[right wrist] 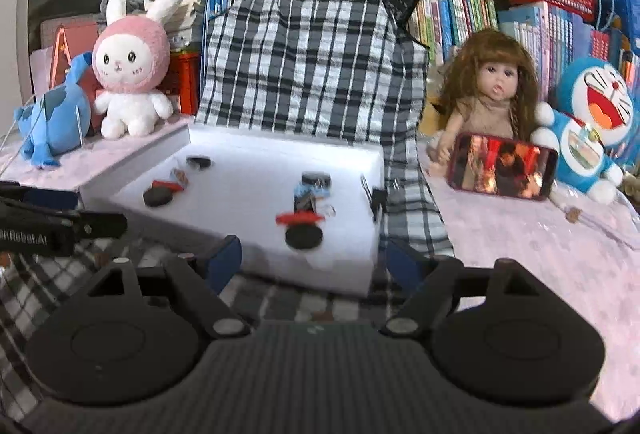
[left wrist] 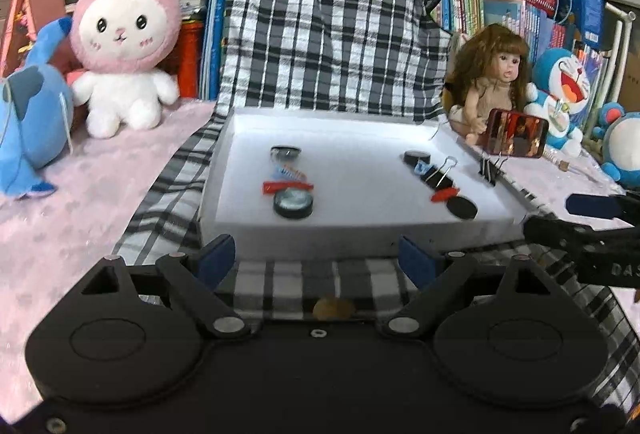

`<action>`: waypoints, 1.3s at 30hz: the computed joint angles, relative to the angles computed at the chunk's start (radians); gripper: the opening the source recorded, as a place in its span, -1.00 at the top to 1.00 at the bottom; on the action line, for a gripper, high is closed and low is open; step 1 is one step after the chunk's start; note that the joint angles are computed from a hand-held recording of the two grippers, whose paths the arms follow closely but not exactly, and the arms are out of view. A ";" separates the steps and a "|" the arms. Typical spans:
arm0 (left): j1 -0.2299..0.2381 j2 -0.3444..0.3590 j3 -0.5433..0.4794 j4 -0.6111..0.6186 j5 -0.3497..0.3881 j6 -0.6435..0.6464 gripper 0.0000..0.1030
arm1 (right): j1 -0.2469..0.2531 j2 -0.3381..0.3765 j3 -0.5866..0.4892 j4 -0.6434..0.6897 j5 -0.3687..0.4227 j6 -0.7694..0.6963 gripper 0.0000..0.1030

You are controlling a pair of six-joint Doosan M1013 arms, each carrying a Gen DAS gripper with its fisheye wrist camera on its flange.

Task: Organize rigid objects
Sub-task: 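Withdraw both grippers from the box toward the brown nuts, then grasp a brown nut with the left gripper while the right gripper grasps another brown nut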

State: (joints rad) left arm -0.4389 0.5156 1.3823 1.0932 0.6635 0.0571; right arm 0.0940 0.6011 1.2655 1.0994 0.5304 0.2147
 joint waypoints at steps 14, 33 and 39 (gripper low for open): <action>-0.013 0.003 0.020 -0.052 -0.017 0.124 -0.32 | -0.006 0.007 0.012 -0.143 0.007 0.072 -0.28; -0.011 0.007 0.011 -0.104 -0.033 0.205 0.57 | -0.001 0.016 -0.004 -0.215 0.040 0.144 0.55; -0.012 0.005 0.013 -0.089 -0.038 0.190 0.57 | -0.001 0.012 0.000 -0.191 0.037 0.130 0.58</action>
State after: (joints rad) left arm -0.4510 0.5202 1.3948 1.0045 0.6252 0.2476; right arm 0.0927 0.6131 1.2652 0.9089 0.5677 0.3443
